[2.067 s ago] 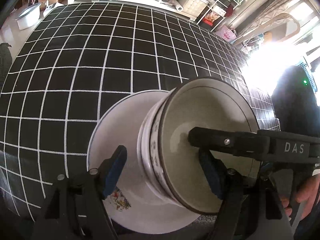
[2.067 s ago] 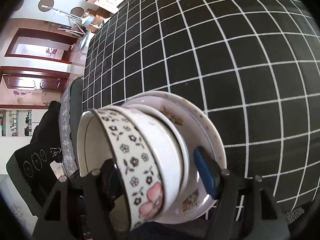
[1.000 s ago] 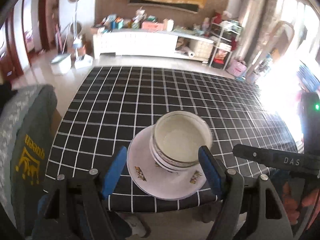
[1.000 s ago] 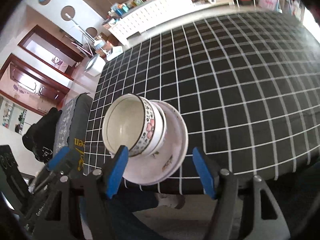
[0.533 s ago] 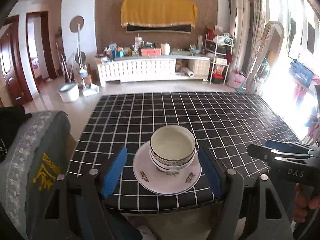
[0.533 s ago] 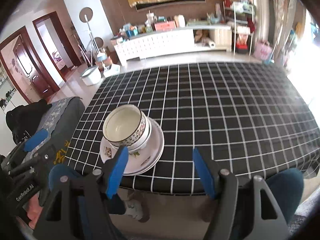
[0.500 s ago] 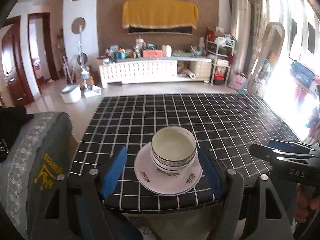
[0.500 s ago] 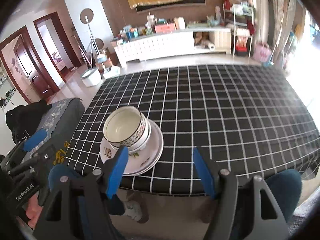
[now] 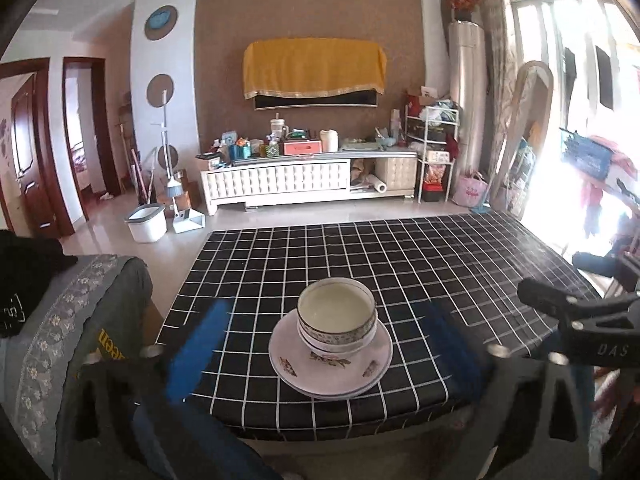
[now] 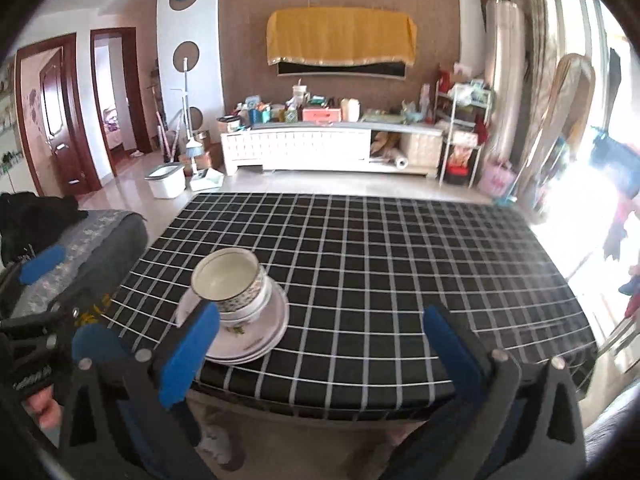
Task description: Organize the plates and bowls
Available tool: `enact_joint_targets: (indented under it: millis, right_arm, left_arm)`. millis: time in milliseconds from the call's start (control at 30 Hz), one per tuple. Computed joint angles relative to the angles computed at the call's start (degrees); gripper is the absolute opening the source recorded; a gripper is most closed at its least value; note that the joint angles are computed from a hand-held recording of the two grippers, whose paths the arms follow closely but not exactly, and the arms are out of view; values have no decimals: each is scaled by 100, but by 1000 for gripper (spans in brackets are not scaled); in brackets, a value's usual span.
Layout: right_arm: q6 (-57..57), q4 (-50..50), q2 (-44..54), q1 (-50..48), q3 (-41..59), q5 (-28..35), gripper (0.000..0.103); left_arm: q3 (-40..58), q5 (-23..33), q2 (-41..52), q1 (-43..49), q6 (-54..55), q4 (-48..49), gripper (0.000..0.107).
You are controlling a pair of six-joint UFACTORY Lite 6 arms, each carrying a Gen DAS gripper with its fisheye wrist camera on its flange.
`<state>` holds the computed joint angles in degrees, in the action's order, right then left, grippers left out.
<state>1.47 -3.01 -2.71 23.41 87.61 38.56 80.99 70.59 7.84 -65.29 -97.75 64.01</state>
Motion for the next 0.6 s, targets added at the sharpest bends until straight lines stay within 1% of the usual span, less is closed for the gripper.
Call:
enact_joint_targets:
  millis: [67,200,400,500,600]
  right_arm:
    - [-158,82,-70,-40,-95,-13,103]
    - [-165,0,-150,-54,-245,93,103]
    - [-857,741,-520,-294,-590,-89,103]
    - [-778,489,-650,-218,-716,-189,103]
    - [-887,611,-729,-273,-812,-258,103]
  left_arm:
    - [145,107,134,-83,-5,-28,103]
    - [343,114,299,-154,31,-60,103]
    - [669,150,551,-240,199,-158,103]
    - [754,130,603,-262,208,-172,103]
    - [772,123,615,-264,214,-176,103]
